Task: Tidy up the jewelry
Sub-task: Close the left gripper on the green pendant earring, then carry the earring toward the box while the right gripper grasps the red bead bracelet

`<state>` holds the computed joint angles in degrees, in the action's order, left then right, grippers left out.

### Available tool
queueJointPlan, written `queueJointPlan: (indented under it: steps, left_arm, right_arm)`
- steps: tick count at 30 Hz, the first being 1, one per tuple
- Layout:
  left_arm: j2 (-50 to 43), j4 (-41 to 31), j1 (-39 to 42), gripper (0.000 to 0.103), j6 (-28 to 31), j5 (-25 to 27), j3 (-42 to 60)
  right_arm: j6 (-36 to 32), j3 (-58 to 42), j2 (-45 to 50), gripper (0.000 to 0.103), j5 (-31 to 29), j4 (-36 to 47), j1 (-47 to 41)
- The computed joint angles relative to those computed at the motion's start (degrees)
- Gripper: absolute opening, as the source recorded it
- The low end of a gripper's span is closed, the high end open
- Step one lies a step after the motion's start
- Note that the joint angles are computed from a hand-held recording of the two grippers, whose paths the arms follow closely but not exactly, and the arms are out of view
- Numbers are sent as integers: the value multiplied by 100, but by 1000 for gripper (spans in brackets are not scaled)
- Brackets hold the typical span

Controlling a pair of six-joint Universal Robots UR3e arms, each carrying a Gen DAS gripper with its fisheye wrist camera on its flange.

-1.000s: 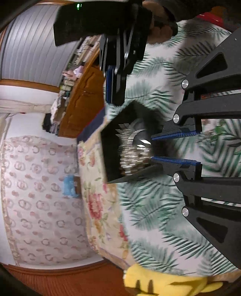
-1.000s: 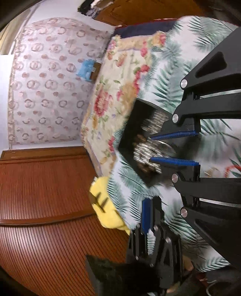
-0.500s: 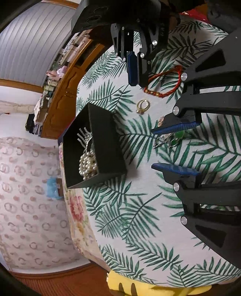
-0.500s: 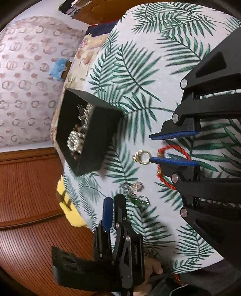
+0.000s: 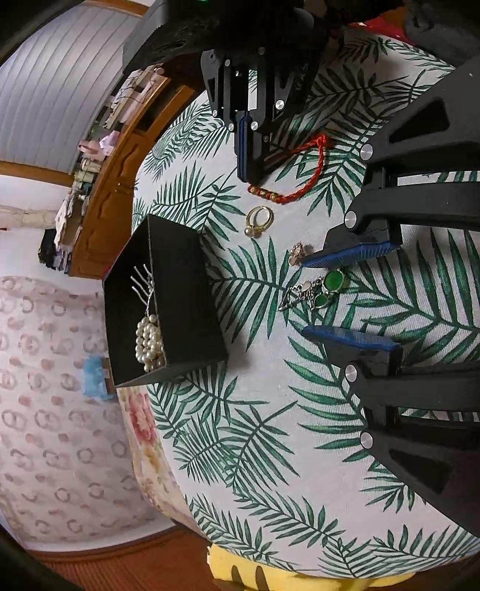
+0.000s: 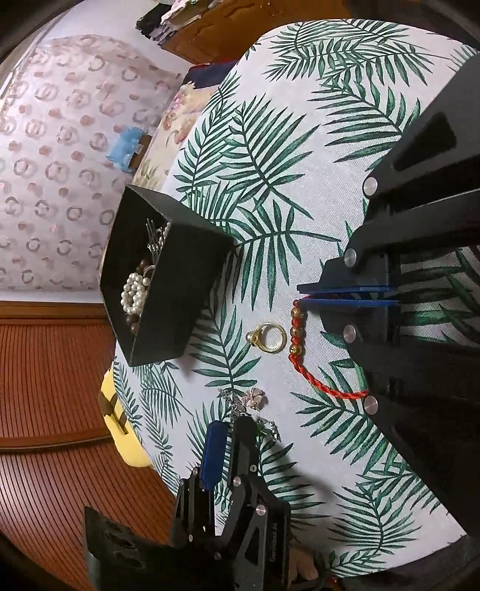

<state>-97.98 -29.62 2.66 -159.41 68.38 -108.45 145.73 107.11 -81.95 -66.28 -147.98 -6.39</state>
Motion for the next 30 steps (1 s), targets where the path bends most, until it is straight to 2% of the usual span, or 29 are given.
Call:
queueJointPlan:
  steps: [8,17,23,26,30]
  left_arm:
    - [-119,82,-217,28,-86,393,141]
    - [205,-68,38,28,56,531,-107]
    - [213,115,-17,21,40,587,-210]
    - [169,177,-33,10,64,525,-200]
    - [66,161,19,10,47,352,-98]
  right_arm:
    - [17,-32,24,3,-26,-9,26]
    - [17,-24,19,3,-34,-19,30]
    - [18,-28,31,3,-55,-41,41]
    - [10,-25,15,3,-82,-52,50]
    - [-53,3,-5,3,-61,-55,50]
